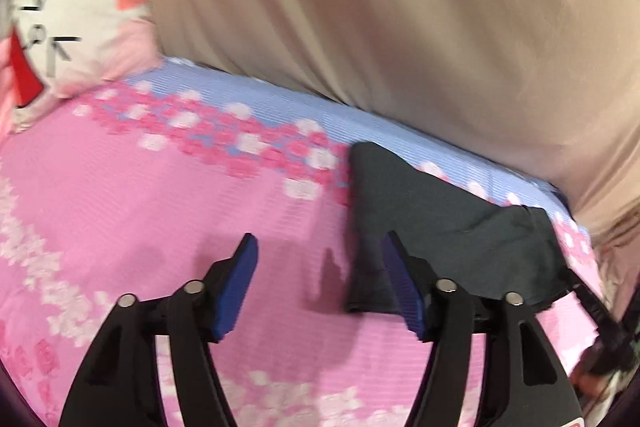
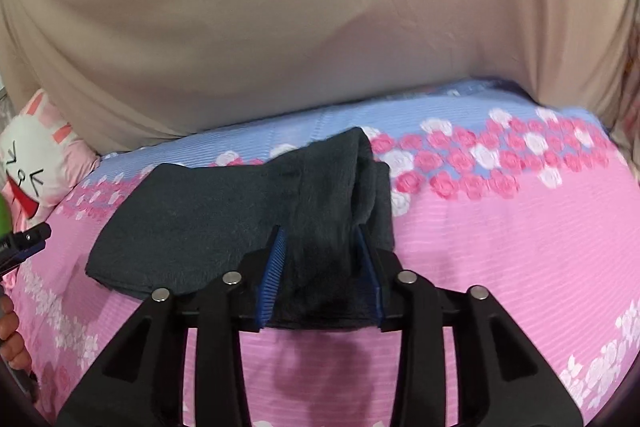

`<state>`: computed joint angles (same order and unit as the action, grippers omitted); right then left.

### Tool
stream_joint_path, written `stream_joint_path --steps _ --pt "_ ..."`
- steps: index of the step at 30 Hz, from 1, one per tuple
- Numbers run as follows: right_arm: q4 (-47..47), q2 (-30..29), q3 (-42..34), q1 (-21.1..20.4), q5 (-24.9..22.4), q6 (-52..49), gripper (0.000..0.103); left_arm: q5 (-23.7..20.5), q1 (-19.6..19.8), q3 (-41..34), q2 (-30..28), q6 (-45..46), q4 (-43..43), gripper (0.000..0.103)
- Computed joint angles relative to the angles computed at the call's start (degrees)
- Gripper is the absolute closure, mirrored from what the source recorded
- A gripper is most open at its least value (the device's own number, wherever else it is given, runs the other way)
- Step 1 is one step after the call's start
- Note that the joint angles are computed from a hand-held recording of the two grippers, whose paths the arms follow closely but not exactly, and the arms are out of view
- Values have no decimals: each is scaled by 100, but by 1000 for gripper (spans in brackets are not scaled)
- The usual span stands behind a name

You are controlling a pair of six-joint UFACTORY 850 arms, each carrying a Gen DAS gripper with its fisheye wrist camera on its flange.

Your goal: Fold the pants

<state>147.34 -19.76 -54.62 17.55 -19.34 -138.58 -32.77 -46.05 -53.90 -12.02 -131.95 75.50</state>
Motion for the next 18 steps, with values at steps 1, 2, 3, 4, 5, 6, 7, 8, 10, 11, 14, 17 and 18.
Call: stream_joint_path --steps 1,2,3,4,5,6,7,8,10,11,14,17,18 --pt "-196 -43 -15 -32 -16 246 67 191 47 -118 -71 298 -189 33" --pt "-297 -49 7 -56 -35 372 67 399 130 -342 -278 804 -565 31" --pt "-327 -60 22 -80 -38 415 67 499 211 -575 -519 1393 -1165 32" --pt "-328 -98 12 -98 2 412 67 581 330 -769 -853 1862 -1739 39" --pt "-410 -137 -1 -123 26 484 67 426 390 -865 -1176 2090 -2074 39" --pt "-583 -160 4 -169 1 662 65 31 307 -1043 -1259 2164 -2168 38" --pt "-932 -172 10 -239 -82 1044 62 -151 267 -1038 -1336 2074 -2024 37" --pt "-1133 -177 1 -284 -117 1291 59 -93 237 -954 -1313 1744 -1792 39" --pt "-1460 -210 -57 -349 -158 1694 54 410 299 -616 -1090 796 -1147 40" --pt "-1771 -244 -99 -381 -210 2025 53 586 327 -497 -1008 434 -822 40" --pt "-3111 -516 -382 -425 -304 3364 44 1066 405 -382 -1052 -217 -17 40" --pt "-3464 -683 -512 -439 -444 3753 66 1110 390 -487 -1276 -279 169 42" --pt "-3513 -616 -476 -442 -559 3746 74 1000 349 -529 -1337 -305 274 45"
